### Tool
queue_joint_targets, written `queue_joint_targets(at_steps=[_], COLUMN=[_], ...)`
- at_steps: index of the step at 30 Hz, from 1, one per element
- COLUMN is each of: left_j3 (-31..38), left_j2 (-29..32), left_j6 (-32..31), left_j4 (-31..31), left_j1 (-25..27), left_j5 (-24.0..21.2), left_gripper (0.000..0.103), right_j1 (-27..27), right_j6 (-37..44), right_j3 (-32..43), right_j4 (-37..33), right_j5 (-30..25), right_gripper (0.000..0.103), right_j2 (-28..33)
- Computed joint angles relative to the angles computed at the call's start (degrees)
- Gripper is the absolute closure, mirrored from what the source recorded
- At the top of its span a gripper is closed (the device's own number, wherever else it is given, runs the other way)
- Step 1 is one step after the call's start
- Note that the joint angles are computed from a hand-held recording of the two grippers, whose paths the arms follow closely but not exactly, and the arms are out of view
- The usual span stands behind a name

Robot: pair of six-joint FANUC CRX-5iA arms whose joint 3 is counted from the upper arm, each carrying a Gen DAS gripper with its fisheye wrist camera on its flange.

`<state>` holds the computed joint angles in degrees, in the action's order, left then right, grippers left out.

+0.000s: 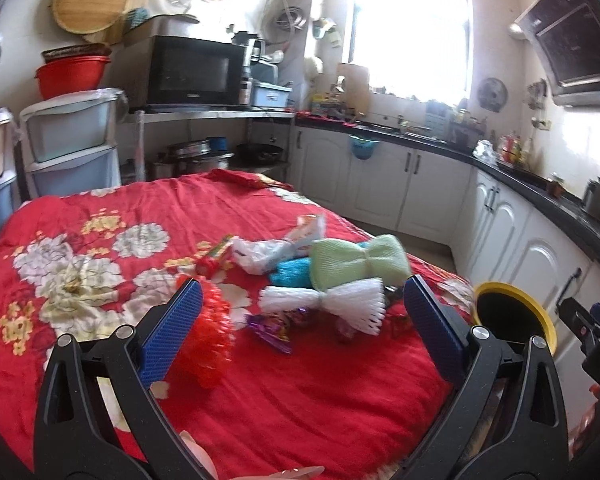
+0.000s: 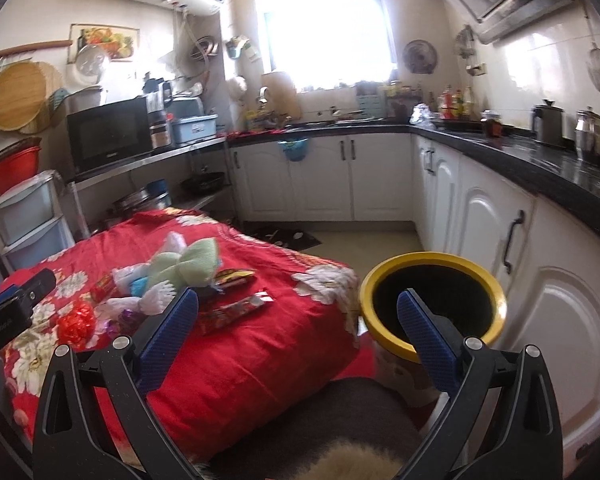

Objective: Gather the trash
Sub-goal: 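Grasp the red plastic bag with the left tool while the right tool grasps the white mesh net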

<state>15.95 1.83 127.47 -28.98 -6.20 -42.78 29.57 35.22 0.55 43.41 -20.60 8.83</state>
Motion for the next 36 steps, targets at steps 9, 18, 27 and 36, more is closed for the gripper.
queue_joint_targets(at_steps=[9,18,27,36], left_j3=[1.35,3.54,7.07,9.81], left_j2=[-0.02,2.12,8.14,13.10], left_j6=[5.08,1.68,-7.77,-10.55], left_j4=[-3.12,2.67,15.31,21.90], left_j1=[1.46,5.74,11.93,15.53], left_j5=[-3.31,-4.93,-8.68,-13.15], left_gripper=[0.011,0.011,0.011,0.011], right_j1=[2.34,2.76,2.63,2.24], right_j6=[23.91,41.73,54.41,59.91], right_j3=[12.25,26.66,43.35,57.66], right_j4=[-21.80,-38.26,-48.21,-51.51], right_j5=[-3.87,-11.69,-25.22,-36.18], right_gripper=[0.006,0.006,0.006,0.006], right_j2=[4.67,11.28,21.16,30.41])
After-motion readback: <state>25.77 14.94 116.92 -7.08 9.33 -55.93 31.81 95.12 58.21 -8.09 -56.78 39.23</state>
